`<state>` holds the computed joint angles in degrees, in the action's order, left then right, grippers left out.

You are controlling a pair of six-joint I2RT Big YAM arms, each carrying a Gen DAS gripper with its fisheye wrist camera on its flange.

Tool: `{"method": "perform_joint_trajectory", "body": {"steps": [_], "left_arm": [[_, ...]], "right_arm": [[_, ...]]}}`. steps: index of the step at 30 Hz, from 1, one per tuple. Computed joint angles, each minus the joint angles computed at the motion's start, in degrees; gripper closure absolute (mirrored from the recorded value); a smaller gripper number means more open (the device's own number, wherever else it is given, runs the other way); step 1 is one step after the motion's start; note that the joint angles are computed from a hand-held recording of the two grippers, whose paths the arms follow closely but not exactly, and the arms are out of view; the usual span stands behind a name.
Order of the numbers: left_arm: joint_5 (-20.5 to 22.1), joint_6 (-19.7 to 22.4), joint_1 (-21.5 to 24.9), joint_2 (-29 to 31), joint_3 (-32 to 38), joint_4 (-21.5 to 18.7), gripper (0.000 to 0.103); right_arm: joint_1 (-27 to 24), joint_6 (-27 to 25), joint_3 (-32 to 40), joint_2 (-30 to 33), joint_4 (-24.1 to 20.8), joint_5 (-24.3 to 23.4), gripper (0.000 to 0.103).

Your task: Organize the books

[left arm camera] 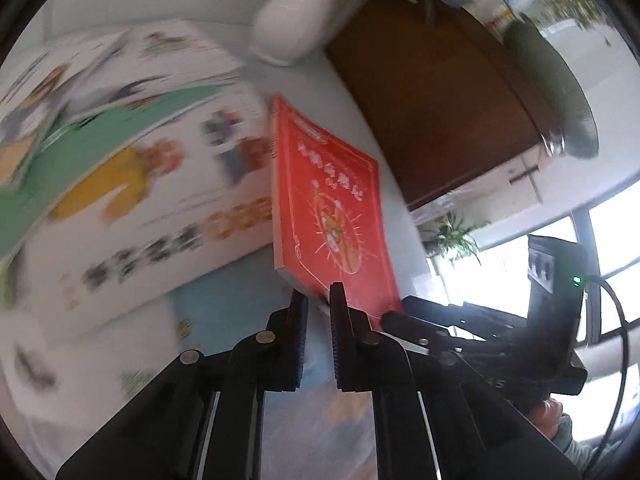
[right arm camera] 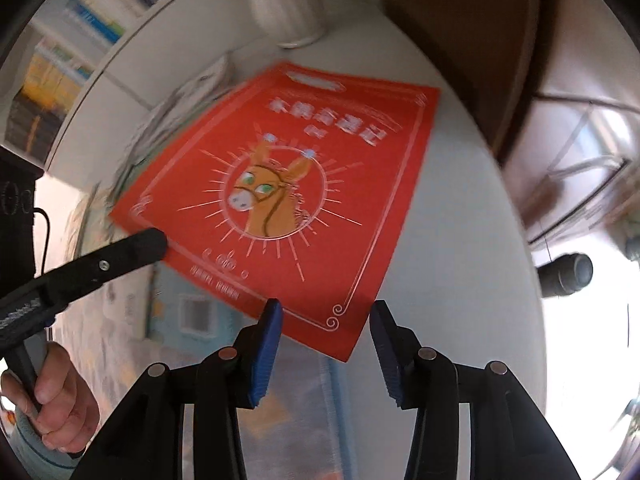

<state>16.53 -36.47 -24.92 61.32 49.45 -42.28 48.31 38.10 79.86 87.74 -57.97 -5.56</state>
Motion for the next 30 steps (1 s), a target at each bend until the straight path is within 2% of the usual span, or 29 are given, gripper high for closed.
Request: {"method": "perform_joint_trajectory", "body": {"steps": [2, 4, 7, 8, 9, 10, 12, 14, 17, 19, 25, 29, 30], "left_arm": [[0.72, -0.85, 1.62, -1.57, -1.65, -1.23, 0.095], [3.14, 0.10, 2.78, -2.29, -2.39, -2.75, 0.095], [7.15, 4.70, 4.34, -2.58, -1.43, -7.23, 0.090], [7.44, 6.64, 4.73, -2.33, -0.69, -9.36, 0.087], [6.52, 8.12, 5.02, -1.95, 0.18, -10.98, 0.079], [4.34, 8.59, 5.14, -1.49, 1.12, -11.57, 0.077], [2.17, 8.09, 6.10, 0.10, 2.83, -10.92, 0.077], [2.94, 8.35, 8.05, 2.46, 4.42, -9.43, 0.077], [-0.85, 8.13, 7.95, 7.20, 7.67, -7.24, 0.077], [-2.67, 7.59, 7.91, 10.51, 9.82, -6.81, 0.077], [-1.15, 7.02, 8.00, 13.99, 10.59, -5.34, 0.077], [-0.21, 7.72, 7.77, 13.79, 10.13, -4.88, 0.077], [0.25, 7.59, 7.86, 13.63, 9.90, -4.78, 0.077]], "right_arm": [[1.22, -0.77, 1.36, 1.04, -0.04, -0.93, 0.058], [1.73, -0.63, 1.98, 1.78, -0.16, -1.71, 0.058], [0.98, 1.26, 1.37, 1.46, 1.39, -4.76, 0.058], [0.59, 2.06, 1.16, 1.23, 1.83, -4.98, 0.058], [0.11, 2.61, 1.10, 1.06, 2.10, -4.69, 0.058], [-0.46, 3.14, 1.37, 1.13, 2.01, -3.78, 0.058], [-1.82, 3.93, 2.35, 1.97, 1.69, -1.89, 0.058], [-2.77, 4.57, 3.13, 2.97, 1.22, -0.76, 0.058], [-3.90, 5.48, 5.46, 5.34, 0.31, 1.70, 0.059], [-3.96, 6.37, 6.87, 6.55, -0.50, 5.22, 0.061], [-5.92, 6.93, 9.65, 10.00, -2.81, 4.01, 0.064], [-6.48, 6.44, 8.12, 10.00, 0.07, -1.04, 0.065], [-6.17, 5.79, 8.49, 10.22, -0.11, -1.08, 0.064]]}}
